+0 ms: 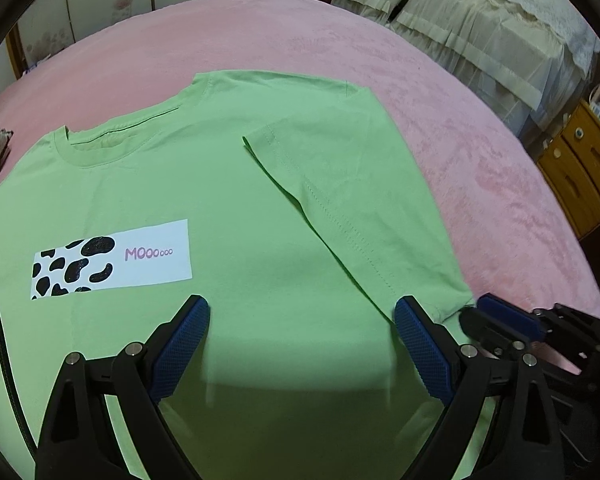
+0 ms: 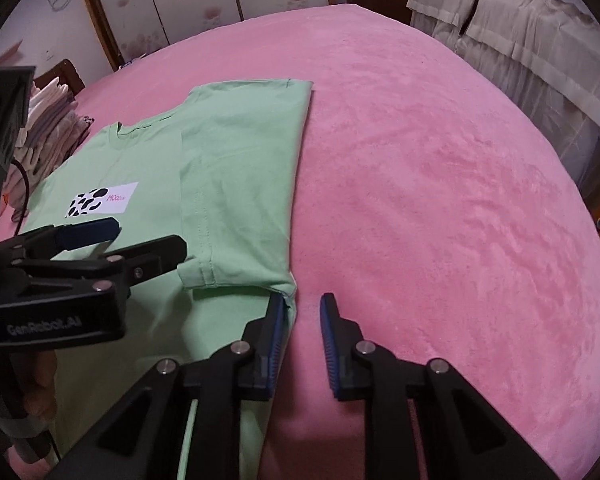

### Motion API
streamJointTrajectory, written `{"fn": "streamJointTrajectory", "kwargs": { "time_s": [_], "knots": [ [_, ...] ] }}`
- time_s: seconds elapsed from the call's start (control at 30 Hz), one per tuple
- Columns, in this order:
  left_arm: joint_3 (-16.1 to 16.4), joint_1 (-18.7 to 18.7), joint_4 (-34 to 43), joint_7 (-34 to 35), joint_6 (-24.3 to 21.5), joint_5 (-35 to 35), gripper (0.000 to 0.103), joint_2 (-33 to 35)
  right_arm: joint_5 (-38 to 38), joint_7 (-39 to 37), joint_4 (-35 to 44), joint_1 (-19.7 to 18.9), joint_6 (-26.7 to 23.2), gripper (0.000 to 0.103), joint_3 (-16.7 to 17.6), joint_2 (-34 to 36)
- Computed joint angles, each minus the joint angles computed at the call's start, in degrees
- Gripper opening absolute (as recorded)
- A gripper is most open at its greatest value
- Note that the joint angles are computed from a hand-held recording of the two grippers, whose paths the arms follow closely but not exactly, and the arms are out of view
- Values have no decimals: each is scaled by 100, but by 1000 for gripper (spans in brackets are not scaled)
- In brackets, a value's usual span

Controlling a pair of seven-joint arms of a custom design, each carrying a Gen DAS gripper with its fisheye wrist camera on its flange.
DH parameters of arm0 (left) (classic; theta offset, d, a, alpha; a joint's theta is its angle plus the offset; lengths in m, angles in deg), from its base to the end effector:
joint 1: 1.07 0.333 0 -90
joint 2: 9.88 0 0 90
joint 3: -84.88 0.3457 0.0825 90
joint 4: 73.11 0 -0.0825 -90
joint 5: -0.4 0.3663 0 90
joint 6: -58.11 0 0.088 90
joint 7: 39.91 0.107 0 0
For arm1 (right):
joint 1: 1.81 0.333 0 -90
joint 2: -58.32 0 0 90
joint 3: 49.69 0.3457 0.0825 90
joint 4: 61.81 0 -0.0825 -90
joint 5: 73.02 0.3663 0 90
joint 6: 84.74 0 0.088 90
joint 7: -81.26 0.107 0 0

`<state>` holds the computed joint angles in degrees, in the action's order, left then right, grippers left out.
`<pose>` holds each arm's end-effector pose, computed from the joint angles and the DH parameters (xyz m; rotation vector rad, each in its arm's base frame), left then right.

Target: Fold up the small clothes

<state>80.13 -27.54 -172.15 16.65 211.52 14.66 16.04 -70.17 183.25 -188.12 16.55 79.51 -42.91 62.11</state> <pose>0.5997 -0.3621 0.4138 -1.8587 2.1350 -0.6605 0.5188 0.2392 0.4607 -1.9795 1.6466 -0.3108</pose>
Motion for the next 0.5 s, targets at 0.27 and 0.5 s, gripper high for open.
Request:
{"fn": "streamJointTrajectory", "kwargs": {
  "time_s": [0.27, 0.5],
  "knots": [
    [-233, 245, -41, 449, -28, -302, 94, -63, 85, -79, 53, -11, -180, 19, 35, -63],
    [-480, 771, -207, 1175, 373, -1238, 94, -451, 585, -479, 173, 26, -280, 19, -49, -346]
  ]
}}
